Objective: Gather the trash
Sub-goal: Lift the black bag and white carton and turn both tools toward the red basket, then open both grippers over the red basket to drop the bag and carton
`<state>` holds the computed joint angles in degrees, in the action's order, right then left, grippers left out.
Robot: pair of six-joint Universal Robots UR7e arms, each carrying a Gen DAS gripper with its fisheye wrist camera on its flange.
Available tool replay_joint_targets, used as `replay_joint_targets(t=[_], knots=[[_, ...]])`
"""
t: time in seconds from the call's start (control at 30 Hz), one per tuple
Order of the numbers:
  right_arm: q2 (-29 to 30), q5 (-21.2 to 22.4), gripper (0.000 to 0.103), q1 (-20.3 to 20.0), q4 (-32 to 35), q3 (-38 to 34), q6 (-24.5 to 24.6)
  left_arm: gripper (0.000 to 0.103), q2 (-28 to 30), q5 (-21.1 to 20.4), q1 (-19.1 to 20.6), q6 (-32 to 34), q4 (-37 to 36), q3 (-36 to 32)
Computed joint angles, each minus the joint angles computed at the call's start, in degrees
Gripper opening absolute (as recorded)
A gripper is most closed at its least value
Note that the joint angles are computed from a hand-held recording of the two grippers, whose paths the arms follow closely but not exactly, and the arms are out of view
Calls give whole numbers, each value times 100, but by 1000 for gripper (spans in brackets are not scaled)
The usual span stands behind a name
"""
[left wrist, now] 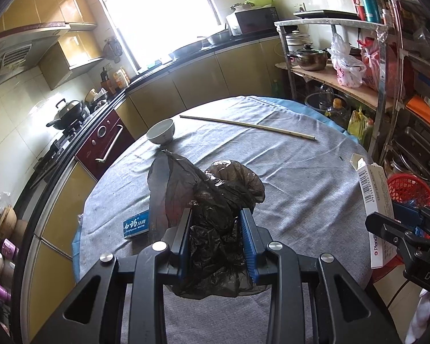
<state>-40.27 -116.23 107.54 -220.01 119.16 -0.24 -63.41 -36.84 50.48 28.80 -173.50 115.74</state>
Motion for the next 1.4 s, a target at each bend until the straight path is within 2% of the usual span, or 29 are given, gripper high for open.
replay_joint_targets(t=[0.4, 0.6, 1.1, 1.23, 1.4], knots=[[-177, -13, 53, -145, -393, 369, 208, 34, 132, -46, -171, 130, -2, 90], [-287, -148, 53, -234, -660, 600, 305, 34, 184, -280, -307, 212, 143, 172], [-886, -810, 53, -831, -1941, 1740, 831, 34, 473, -1679, -566, -152, 1798, -86], [-1083, -858, 53, -1041, -2296, 2076, 980, 34, 664, -1976, -703, -119, 1995, -194], [-1288, -695, 55, -1298, -2625, 2378, 1203, 36, 903, -2281, -873, 63, 2001, -280]])
